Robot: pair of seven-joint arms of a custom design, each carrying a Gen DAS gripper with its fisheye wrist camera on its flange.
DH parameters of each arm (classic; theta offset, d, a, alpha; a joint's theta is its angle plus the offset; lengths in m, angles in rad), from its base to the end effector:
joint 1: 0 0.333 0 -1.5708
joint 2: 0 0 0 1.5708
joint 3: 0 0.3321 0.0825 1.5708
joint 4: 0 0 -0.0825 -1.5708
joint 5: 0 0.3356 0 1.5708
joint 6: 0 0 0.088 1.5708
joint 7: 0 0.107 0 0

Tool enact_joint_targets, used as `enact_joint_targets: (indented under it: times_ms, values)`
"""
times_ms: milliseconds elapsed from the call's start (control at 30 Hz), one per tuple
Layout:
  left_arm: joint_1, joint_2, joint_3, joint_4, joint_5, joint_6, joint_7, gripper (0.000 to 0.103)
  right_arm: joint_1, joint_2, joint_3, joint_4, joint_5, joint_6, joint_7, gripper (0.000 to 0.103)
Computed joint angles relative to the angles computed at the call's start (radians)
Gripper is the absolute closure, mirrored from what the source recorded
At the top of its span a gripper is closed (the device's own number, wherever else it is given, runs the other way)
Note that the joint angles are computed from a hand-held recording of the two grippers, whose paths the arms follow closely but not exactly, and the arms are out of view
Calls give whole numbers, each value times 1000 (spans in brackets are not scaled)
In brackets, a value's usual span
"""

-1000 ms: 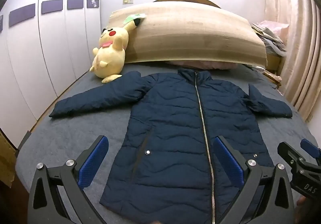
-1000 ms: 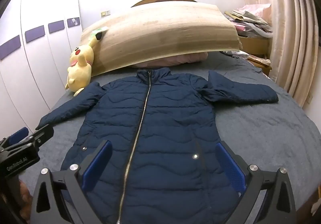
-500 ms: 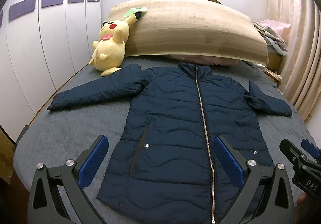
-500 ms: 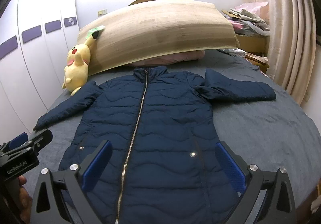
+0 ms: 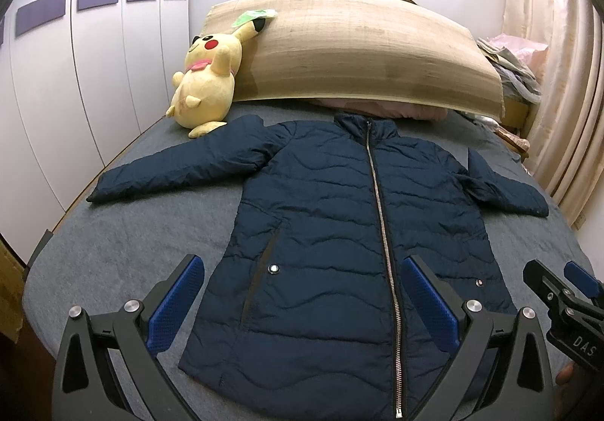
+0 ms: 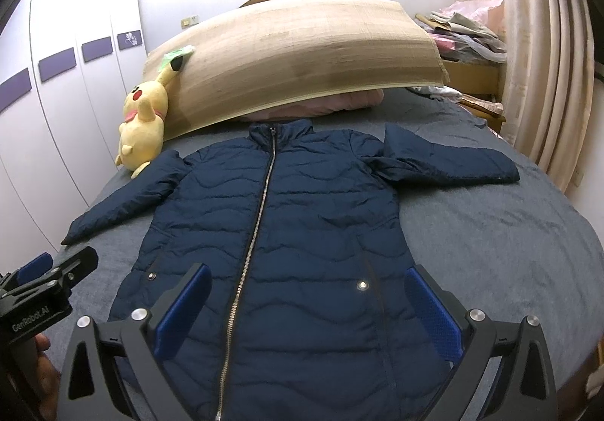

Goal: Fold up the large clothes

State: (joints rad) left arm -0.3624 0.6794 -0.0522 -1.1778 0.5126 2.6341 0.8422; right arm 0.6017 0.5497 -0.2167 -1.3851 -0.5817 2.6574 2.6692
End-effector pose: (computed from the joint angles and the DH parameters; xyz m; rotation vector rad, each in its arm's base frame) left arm 0.6918 -0.3020 0.5070 -1.7366 1.7546 -0.8683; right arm 0.6443 0.3235 0.5090 -1.4856 1.8511 -0.7206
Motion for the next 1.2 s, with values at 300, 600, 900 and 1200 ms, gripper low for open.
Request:
enact_joint_targets:
  times_ms: [300, 600, 900, 1200]
  values:
    - [-2, 5, 0, 11, -3, -8, 3, 0, -1, 2, 2, 1, 6, 2, -5, 0]
    - [-1, 2, -2, 4, -5, -3, 5, 0, 2, 6, 0, 8, 10, -1, -10, 0]
    - [-2, -2, -2, -4, -5, 0, 7, 0, 4, 4, -2, 4, 11, 1, -7, 0]
    - [-7, -3, 2, -4, 1, 2, 1, 0, 5, 5, -3, 4, 8, 4, -3, 0]
